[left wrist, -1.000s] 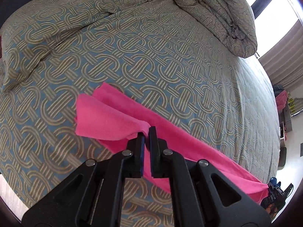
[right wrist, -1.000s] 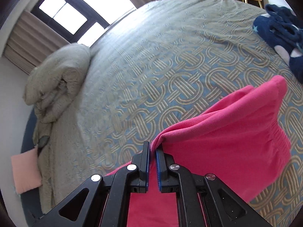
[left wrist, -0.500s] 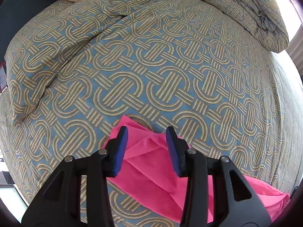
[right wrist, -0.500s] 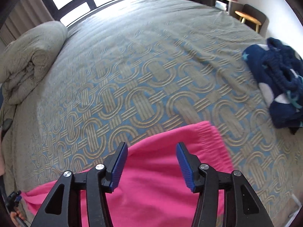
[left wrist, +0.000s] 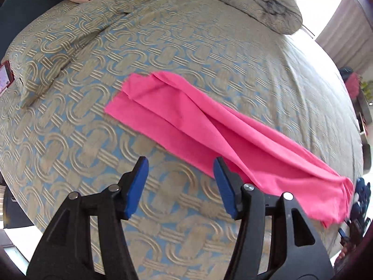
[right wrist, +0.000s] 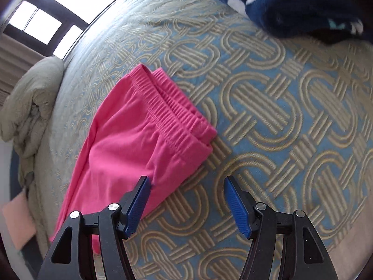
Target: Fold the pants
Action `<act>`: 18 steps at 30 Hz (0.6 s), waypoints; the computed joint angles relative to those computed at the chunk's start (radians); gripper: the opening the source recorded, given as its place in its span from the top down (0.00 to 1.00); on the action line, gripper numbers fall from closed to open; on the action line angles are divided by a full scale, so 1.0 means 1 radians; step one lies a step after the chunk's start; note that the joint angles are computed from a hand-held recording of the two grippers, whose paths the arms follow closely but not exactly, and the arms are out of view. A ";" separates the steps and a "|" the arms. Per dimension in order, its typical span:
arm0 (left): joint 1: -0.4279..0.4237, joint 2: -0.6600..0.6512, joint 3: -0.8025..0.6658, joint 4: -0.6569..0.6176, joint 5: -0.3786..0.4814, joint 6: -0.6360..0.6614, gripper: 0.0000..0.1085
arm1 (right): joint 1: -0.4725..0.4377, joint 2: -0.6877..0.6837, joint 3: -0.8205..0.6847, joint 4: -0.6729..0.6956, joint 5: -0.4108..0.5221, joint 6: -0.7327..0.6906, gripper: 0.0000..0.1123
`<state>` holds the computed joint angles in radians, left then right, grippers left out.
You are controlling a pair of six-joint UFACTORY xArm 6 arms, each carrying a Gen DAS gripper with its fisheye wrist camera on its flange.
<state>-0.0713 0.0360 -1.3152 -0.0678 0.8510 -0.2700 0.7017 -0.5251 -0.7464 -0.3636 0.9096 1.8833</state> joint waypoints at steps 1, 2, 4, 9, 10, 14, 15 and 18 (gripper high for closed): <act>-0.016 -0.019 0.020 -0.034 -0.003 0.016 0.46 | 0.000 -0.009 0.013 -0.027 -0.019 0.034 0.41; -0.031 -0.028 0.027 -0.069 -0.001 0.035 0.46 | -0.007 -0.017 0.027 -0.063 -0.043 0.066 0.40; -0.081 -0.039 0.032 -0.135 0.013 0.090 0.46 | -0.035 -0.025 0.052 -0.103 -0.114 0.108 0.40; -0.279 -0.029 0.020 -0.310 0.041 0.316 0.45 | -0.072 0.044 -0.052 -0.036 -0.026 -0.014 0.96; -0.325 -0.012 0.004 -0.354 0.053 0.373 0.46 | -0.067 0.032 -0.061 -0.057 -0.011 0.008 0.96; -0.503 0.099 -0.085 -0.428 0.048 0.527 0.46 | -0.066 -0.027 -0.058 -0.051 0.045 -0.017 0.96; -0.538 0.136 -0.119 -0.434 0.047 0.546 0.46 | -0.065 -0.041 -0.046 -0.039 0.057 -0.028 0.96; -0.598 0.251 -0.237 -0.478 0.068 0.559 0.46 | -0.061 -0.130 0.065 -0.026 -0.006 -0.007 0.96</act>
<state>-0.6691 0.2872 -1.5527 -0.5462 0.9192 0.2890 0.6407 -0.6553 -0.6818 -0.3900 0.9033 1.8764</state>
